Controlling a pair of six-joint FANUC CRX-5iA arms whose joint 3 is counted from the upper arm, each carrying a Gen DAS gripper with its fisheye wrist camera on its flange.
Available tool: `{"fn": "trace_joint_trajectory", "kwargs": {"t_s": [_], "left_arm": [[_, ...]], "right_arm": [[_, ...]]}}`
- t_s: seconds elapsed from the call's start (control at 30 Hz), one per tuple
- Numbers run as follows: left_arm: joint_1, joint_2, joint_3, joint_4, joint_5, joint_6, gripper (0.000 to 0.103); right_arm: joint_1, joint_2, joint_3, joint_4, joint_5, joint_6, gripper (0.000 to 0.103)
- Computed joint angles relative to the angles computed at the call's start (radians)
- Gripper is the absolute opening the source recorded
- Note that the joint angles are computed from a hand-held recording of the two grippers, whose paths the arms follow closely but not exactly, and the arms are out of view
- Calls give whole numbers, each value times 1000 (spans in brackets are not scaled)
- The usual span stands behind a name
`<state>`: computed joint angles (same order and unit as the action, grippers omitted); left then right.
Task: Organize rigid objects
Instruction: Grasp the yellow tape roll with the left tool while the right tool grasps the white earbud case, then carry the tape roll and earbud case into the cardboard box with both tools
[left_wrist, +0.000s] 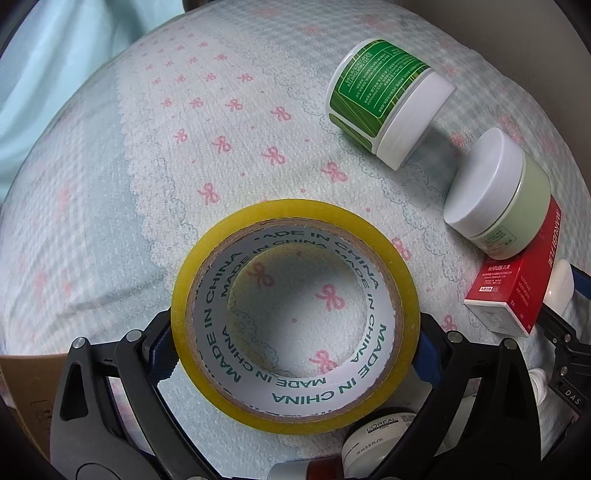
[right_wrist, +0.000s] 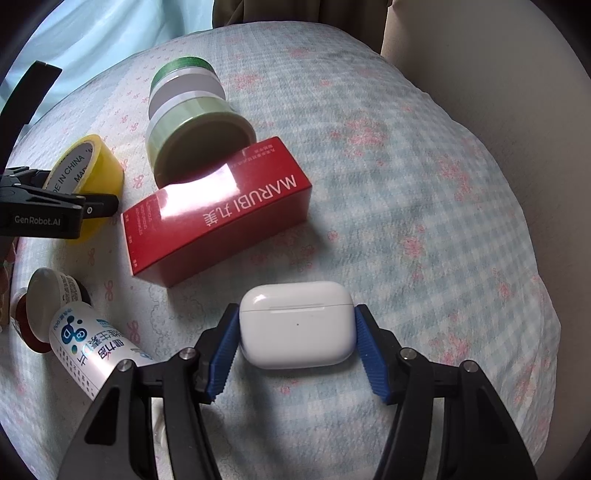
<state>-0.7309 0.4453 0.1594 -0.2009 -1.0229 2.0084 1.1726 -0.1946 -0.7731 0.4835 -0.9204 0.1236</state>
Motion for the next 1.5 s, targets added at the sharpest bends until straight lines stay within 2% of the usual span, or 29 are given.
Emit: {"fn": "trace_joint_trajectory", "kwargs": {"t_s": [0.2, 0.4, 0.63, 0.83, 1.13, 1.23, 1.33, 1.4, 1.5], "left_arm": [[-5, -59, -8, -19, -11, 44, 97], [-23, -165, -11, -48, -44, 114, 97], [-67, -285, 73, -95, -186, 217, 97], [-104, -408, 133, -183, -341, 286, 97], [-81, -628, 102, -262, -517, 313, 97], [-49, -712, 71, -273, -563, 262, 97], [43, -803, 16, -229, -569, 165, 97], [139, -870, -34, -175, -560, 77, 97], [338, -972, -125, -63, -532, -92, 97]], "right_arm": [[39, -58, -8, 34, -57, -38, 56], [92, -145, 28, 61, -168, -48, 56], [161, -206, 185, 85, -364, 26, 56], [207, -174, 359, 115, -474, 115, 56], [258, -20, 604, 152, -489, 219, 56], [275, 50, 696, 148, -480, 215, 56], [291, 135, 793, 143, -469, 207, 56], [300, 198, 862, 141, -468, 203, 56], [311, 285, 959, 128, -463, 196, 56]]}}
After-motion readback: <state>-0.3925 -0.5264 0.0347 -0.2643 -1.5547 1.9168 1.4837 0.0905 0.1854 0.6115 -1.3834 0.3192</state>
